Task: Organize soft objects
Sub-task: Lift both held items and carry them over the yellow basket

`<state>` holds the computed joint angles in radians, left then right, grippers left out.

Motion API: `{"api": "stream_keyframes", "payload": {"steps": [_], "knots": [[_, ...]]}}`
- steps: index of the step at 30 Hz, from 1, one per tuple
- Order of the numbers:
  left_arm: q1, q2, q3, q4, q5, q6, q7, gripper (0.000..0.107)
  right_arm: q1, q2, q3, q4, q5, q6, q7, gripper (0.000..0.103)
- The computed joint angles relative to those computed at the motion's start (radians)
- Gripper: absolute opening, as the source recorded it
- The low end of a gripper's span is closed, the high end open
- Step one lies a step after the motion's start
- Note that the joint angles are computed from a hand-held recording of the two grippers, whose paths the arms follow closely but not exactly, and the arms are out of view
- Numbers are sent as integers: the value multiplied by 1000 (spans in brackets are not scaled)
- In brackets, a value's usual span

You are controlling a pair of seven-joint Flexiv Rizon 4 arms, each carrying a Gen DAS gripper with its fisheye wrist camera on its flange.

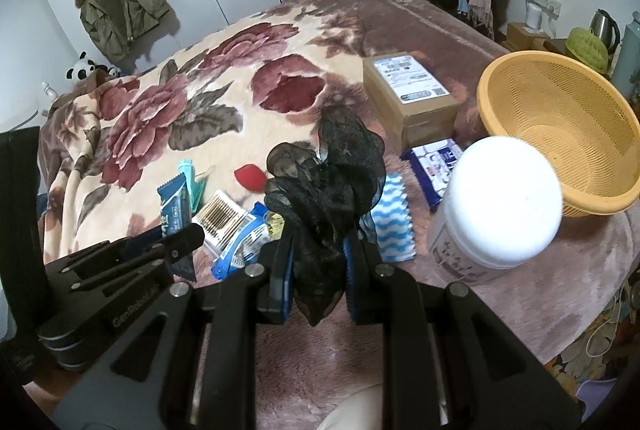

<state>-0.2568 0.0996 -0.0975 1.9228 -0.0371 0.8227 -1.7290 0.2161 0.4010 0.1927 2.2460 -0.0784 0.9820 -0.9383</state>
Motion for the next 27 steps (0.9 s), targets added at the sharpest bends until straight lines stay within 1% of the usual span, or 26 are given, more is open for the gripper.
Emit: {"api": "stream_keyframes", "payload": {"steps": [18, 27], "knots": [[-27, -48, -20, -85, 7, 0, -6, 23, -40, 13, -23, -13, -10, 27, -10, 20], [-52, -86, -36, -155, 12, -6, -7, 23, -72, 18, -35, -20, -27, 34, -13, 20]]}}
